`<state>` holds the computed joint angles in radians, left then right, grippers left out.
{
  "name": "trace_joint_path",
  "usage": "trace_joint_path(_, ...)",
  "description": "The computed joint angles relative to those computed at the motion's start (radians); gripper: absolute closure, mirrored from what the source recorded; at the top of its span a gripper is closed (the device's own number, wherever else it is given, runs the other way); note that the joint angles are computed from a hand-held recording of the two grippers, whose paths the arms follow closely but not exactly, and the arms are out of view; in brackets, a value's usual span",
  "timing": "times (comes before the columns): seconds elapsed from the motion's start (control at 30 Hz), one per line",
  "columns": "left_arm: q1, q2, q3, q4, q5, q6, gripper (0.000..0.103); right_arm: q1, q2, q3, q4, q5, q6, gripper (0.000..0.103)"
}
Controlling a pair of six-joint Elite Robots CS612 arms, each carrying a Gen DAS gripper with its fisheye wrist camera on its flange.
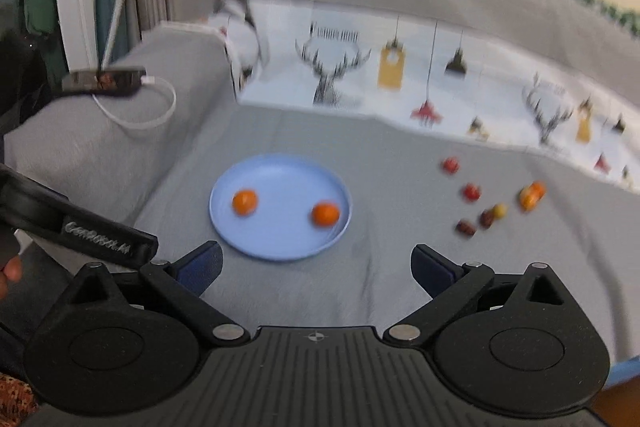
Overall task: Organize fruits
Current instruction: 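Lift both tools away from the plate and move back toward the fruits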
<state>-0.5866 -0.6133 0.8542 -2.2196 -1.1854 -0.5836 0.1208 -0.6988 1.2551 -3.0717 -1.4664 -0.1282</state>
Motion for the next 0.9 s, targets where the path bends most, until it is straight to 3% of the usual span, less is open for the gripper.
trace_joint_path(0.07, -0.010, -0.028, 0.048, -0.079, 0.034, 0.008, 0.000, -0.006, -0.013, 0.034, -0.095, 0.013, 0.005, 0.001)
trace_joint_path(0.13, -0.022, -0.048, 0.078, -0.100, 0.087, 0.004, 0.000, -0.006, -0.024, 0.055, -0.138, 0.004, 0.010, 0.001)
trace_joint_path(0.5, -0.058, -0.095, 0.152, -0.173, 0.123, 0.049, 0.000, -0.019, -0.073, 0.171, -0.336, 0.016, 0.041, 0.001)
trace_joint_path(0.67, -0.069, -0.097, 0.159, -0.198, 0.153, 0.084, 0.000, -0.023, -0.078, 0.189, -0.372, 0.013, 0.062, 0.001)
trace_joint_path(0.9, -0.063, -0.087, 0.139, -0.157, 0.140, 0.068, 0.000, -0.024, -0.076, 0.189, -0.358, 0.021, 0.080, 0.001)
